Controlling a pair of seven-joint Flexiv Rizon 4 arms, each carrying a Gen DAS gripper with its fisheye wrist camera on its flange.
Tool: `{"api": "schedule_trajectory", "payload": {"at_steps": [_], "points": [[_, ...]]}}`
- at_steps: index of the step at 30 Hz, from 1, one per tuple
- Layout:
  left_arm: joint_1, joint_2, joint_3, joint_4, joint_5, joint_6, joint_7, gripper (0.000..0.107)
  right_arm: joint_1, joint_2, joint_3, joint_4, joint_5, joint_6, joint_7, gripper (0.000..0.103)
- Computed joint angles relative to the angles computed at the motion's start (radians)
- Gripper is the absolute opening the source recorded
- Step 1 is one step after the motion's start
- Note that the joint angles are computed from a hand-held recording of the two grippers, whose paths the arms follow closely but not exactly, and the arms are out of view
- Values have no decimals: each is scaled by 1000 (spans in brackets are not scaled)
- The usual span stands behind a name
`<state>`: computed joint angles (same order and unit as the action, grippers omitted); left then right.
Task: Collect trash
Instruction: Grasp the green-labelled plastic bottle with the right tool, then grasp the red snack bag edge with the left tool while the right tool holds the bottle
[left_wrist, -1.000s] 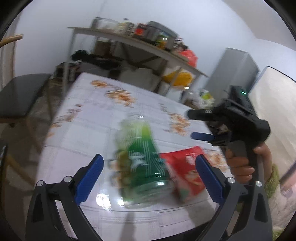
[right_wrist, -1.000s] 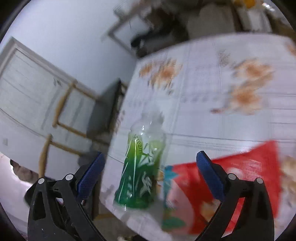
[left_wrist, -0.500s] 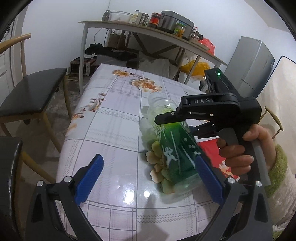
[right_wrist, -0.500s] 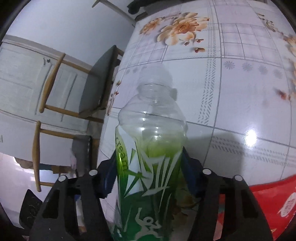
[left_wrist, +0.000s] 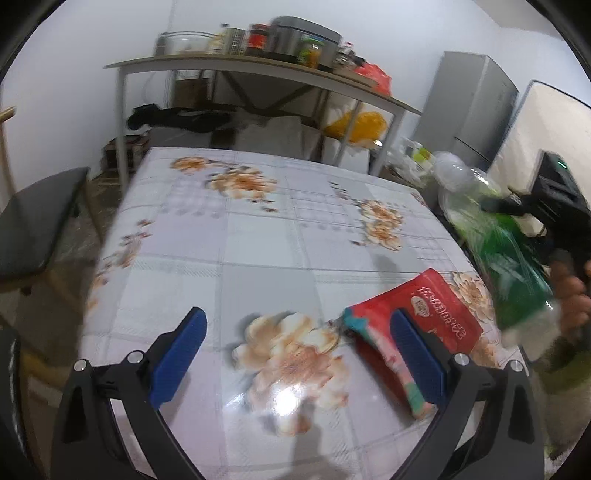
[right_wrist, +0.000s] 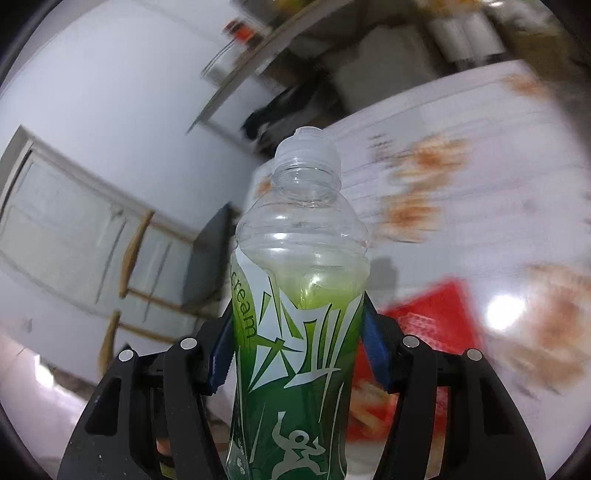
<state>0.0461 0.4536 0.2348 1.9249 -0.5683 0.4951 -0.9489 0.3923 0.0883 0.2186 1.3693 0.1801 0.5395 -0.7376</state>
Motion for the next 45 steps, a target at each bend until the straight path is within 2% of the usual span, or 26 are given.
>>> {"api": "schedule_trajectory", "payload": {"at_steps": [6, 9, 10, 11, 14, 19, 24, 26, 29, 34, 40, 45], "points": [[-40, -80, -54, -38, -26, -11, 7, 94, -28, 180, 62, 174, -123, -131, 195, 57], [-46, -124, -83, -70, 0, -49, -16, 85, -28, 234, 88, 239, -139, -157, 293, 57], [-47, -139, -91, -81, 10, -66, -23, 78, -29, 246, 93, 263, -136, -154, 325, 57], [-48, -149, -97, -87, 19, -78, -26, 70, -25, 249, 92, 274, -136, -153, 337, 57], [-51, -161, -108, -103, 58, -138, -25, 55, -9, 237, 91, 295, -135, -147, 356, 57], [-51, -128, -90, -92, 72, -240, -11, 44, 22, 180, 53, 280, -97, -98, 284, 57], [-38, -70, -45, -70, 32, -384, -36, 43, 22, 167, 22, 265, -51, -91, 184, 57], [-36, -66, 0, -71, -41, -524, -56, 43, 19, 167, 24, 269, -47, -84, 165, 57], [-18, -59, 28, -49, -133, -634, -74, 43, 15, 166, 27, 274, -49, -70, 140, 57], [9, -61, 12, -41, -177, -644, -60, 43, 8, 189, 34, 299, -45, -54, 126, 57], [20, -125, 6, -31, -297, -731, -119, 43, 8, 201, 33, 315, -41, -38, 119, 57], [20, -142, -23, -31, -345, -722, -111, 43, 8, 212, 36, 330, -42, -22, 109, 57]]}}
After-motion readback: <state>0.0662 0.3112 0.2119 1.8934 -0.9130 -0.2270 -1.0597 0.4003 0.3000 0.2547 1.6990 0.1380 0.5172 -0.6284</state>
